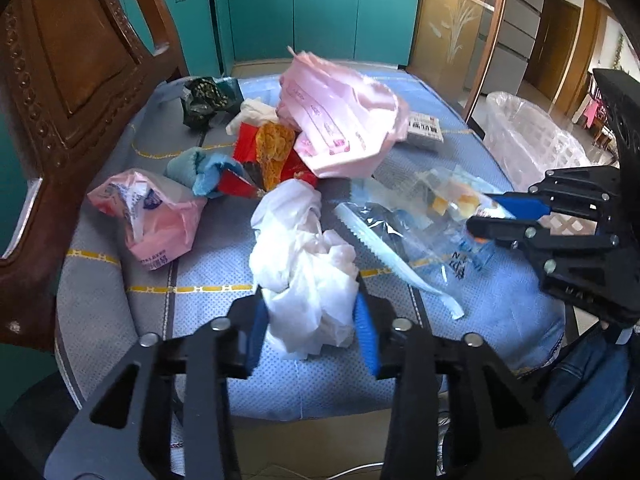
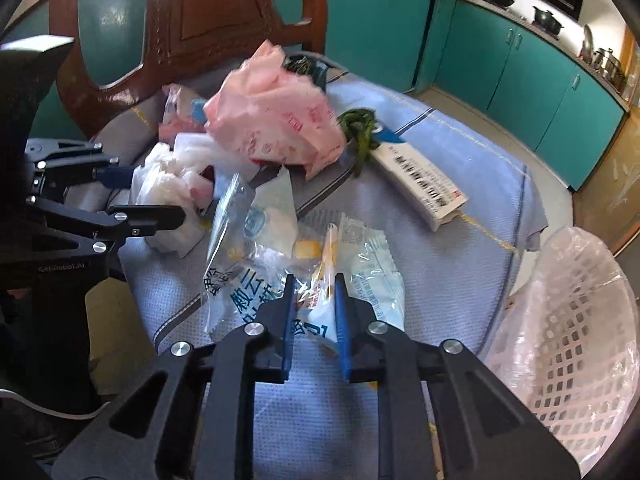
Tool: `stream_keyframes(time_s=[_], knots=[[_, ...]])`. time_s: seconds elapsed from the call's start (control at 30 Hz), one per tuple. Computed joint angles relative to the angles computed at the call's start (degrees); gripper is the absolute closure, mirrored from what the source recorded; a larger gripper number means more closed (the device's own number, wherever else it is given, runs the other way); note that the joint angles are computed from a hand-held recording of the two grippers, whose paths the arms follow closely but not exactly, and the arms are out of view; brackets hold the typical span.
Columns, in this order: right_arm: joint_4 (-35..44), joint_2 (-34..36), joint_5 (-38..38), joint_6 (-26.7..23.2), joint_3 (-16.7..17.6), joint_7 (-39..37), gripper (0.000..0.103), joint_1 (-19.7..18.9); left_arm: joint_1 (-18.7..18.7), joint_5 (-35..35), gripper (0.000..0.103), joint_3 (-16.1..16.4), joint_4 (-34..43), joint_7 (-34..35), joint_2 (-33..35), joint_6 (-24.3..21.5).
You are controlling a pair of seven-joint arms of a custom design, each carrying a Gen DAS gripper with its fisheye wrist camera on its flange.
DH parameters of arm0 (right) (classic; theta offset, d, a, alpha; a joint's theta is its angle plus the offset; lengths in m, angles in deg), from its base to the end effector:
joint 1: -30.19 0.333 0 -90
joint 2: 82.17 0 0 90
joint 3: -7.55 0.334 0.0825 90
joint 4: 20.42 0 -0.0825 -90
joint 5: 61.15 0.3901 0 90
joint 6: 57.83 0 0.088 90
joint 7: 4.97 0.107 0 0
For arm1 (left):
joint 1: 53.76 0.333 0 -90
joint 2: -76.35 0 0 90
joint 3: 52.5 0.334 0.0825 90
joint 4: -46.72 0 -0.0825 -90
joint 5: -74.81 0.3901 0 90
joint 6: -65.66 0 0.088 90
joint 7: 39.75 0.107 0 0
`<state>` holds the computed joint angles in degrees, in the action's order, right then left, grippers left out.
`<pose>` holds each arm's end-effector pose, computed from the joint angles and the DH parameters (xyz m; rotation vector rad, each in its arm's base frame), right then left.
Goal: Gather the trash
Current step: 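Grasp the white plastic bag with the left gripper while the right gripper holds the snack bag, then carry both bags over the wastebasket and open both grippers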
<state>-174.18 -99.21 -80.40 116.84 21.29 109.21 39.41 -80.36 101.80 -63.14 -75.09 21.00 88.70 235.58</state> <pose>0.3961 0.1967 0.4103 -2.0812 1.5082 -0.5678 0.4763 -0.3947 0.3917 -1.3171 2.3809 -0.8003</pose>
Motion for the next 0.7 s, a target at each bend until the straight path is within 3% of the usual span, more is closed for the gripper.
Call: stream_keyframes(time_s=[0.27,0.47,0.57,0.7], knots=[[-2.8,-5.9,-3.8,3.0,5.8,7.6,0.085,-9.6,-1.7,11.7,0.068,4.1,-2.0,-10.8,-4.5,5.9],[-6.0,-10.9,-1.7,7.2,8.6,8.9,0.085,-13.7,-1.6,28.5,0.068,6.8,-2.2,-25.4,-7.4,10.9],[-7.4,-12.8,0.6,8.7,9.9,8.5,0.085,-15.1,0.1,31.6,0.068,5.7,-1.8,-28.4,-7.5,11.0],[-8.6,-15.3,3.5,10.0,13.3,8.3,0.085,-18.2,2.9,29.9,0.068,3.1,-2.3,-27.9,-7.7,11.2]])
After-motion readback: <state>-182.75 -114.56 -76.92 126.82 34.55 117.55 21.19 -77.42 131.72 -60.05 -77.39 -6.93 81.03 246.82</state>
